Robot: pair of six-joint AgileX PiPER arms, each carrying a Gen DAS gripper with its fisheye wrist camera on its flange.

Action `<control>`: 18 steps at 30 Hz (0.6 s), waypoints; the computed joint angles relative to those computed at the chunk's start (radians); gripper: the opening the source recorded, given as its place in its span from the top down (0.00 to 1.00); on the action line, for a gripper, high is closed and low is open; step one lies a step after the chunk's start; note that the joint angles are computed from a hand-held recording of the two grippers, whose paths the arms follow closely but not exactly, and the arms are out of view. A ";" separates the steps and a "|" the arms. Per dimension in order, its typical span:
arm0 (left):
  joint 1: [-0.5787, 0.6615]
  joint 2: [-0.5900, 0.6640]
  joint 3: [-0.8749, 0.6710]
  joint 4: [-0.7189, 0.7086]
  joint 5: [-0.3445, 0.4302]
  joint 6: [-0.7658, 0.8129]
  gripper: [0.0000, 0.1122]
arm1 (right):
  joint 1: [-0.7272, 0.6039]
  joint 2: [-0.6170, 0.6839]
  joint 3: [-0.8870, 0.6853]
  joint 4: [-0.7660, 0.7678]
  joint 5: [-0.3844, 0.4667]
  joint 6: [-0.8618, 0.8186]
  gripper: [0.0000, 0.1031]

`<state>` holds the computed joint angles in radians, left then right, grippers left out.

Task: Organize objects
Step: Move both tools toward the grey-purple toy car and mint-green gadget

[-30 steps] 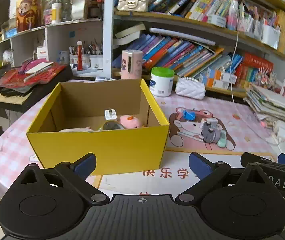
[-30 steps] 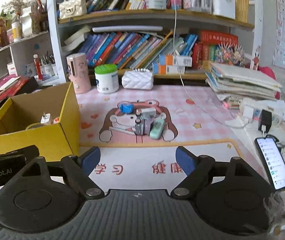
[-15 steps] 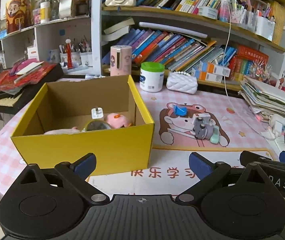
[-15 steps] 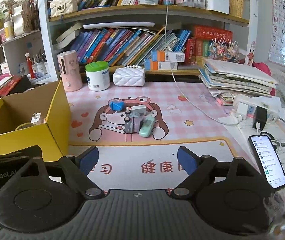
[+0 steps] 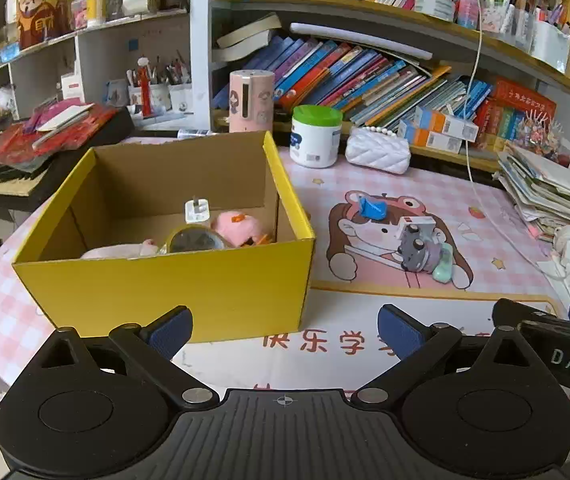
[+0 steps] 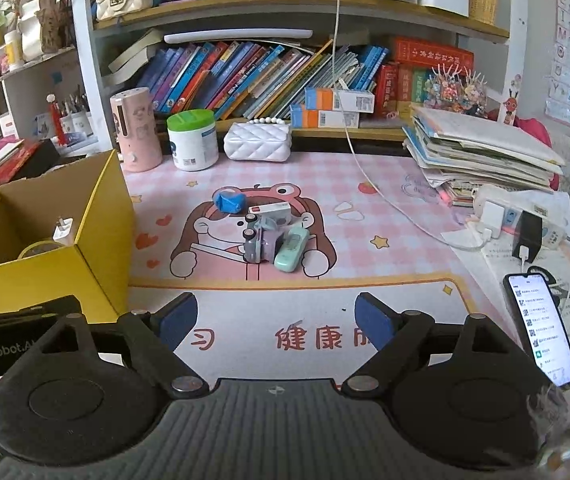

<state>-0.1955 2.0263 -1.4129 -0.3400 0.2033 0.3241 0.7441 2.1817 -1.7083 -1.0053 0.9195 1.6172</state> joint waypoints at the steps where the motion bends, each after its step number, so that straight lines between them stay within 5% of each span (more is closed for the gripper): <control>1: -0.002 0.002 -0.003 0.015 0.003 -0.016 0.11 | -0.003 0.002 -0.005 0.006 -0.001 -0.012 0.17; 13: -0.019 -0.024 0.053 0.153 0.004 -0.192 0.11 | 0.011 -0.021 0.043 0.034 -0.008 -0.066 0.18; 18: -0.049 -0.056 0.129 0.432 -0.041 -0.468 0.11 | 0.023 -0.045 0.128 -0.022 -0.044 0.011 0.18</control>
<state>-0.2444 1.9698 -1.2840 0.0923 0.1620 -0.1437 0.7666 2.1370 -1.5808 -1.0275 0.8752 1.6284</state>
